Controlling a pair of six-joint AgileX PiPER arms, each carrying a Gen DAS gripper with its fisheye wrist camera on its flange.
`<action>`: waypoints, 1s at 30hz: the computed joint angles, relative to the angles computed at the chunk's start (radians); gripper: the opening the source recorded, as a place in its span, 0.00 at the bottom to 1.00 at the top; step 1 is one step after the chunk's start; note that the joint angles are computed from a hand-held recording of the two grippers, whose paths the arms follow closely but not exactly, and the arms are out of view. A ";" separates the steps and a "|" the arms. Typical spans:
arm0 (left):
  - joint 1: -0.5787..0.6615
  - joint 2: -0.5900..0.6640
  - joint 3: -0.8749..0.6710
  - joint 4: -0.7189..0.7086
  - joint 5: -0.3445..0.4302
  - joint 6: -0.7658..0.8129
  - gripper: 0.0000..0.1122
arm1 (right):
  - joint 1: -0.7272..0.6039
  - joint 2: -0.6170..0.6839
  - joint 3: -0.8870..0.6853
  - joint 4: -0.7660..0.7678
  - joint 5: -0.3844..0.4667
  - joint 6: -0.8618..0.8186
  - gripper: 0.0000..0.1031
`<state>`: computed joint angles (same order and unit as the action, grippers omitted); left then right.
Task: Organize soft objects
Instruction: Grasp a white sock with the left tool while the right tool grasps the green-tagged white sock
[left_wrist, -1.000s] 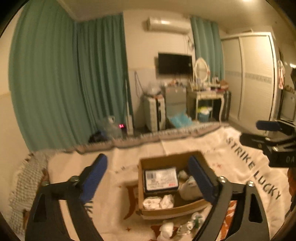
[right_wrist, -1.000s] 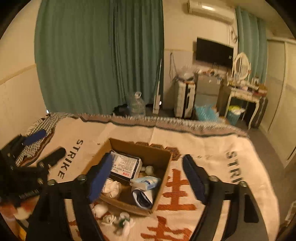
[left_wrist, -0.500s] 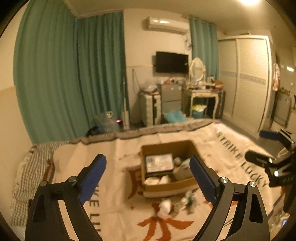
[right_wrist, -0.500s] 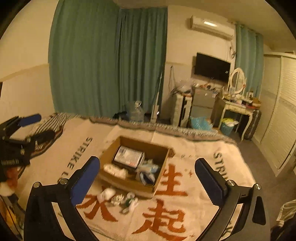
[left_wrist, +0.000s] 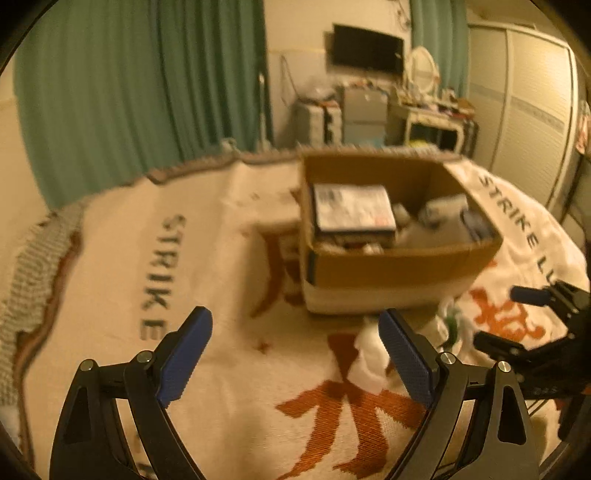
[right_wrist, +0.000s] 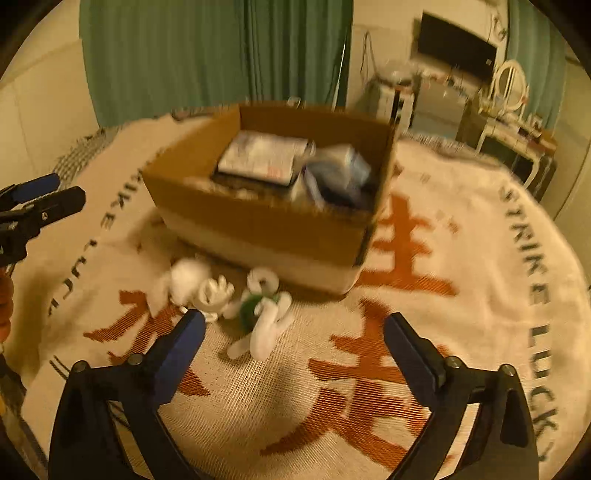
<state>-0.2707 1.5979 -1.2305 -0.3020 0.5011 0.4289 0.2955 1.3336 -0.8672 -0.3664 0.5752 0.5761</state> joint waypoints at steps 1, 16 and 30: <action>0.004 0.025 -0.008 -0.061 0.019 0.054 0.83 | -0.013 0.023 0.006 0.024 -0.029 -0.022 0.84; -0.115 0.174 -0.006 0.028 -0.034 0.065 0.81 | -0.114 0.109 0.030 0.412 -0.177 -0.446 0.29; -0.126 0.171 -0.018 -0.048 0.047 0.164 0.28 | -0.123 -0.044 0.056 0.290 -0.093 -0.325 0.27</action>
<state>-0.3969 1.7692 -1.2485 -0.3503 0.5479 0.5929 0.1726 1.2897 -0.8108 -0.0762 0.4827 0.2513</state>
